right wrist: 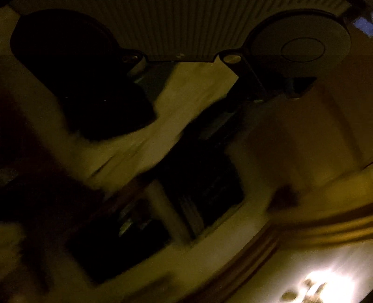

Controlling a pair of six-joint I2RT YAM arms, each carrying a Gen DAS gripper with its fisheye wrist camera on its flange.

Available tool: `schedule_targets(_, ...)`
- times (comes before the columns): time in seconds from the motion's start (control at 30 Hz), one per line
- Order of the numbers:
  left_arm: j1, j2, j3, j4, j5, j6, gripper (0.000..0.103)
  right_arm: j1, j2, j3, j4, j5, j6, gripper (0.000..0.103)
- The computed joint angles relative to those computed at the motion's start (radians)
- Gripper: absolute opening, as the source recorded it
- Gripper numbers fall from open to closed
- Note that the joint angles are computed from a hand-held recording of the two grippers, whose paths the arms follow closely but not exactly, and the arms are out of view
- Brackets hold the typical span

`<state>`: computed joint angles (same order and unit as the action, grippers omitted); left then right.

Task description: Fold large clothes

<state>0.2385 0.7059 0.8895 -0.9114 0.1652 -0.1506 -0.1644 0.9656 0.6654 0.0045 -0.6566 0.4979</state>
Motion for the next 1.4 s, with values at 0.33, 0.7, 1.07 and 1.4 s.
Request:
schedule_targets(0.33,-0.115,-0.049,0.000,-0.288,0.528,0.064,0.103,0.021,-0.002,-0.003,-0.268,-0.077,-0.063,0.074)
schedule_targets(0.7,-0.573,-0.007,-0.119,-0.108,0.293,-0.161,0.103,0.055,-0.067,-0.048,-0.353,-0.021,-0.144,0.077)
schedule_targets(1.07,-0.662,-0.011,-0.274,0.121,0.354,-0.395,0.103,0.165,0.076,-0.110,-0.153,-0.023,-0.019,0.063)
schedule_targets(1.4,-0.520,-0.133,-0.324,0.171,0.531,-0.412,0.064,0.147,0.109,-0.207,0.131,-0.070,0.191,0.007)
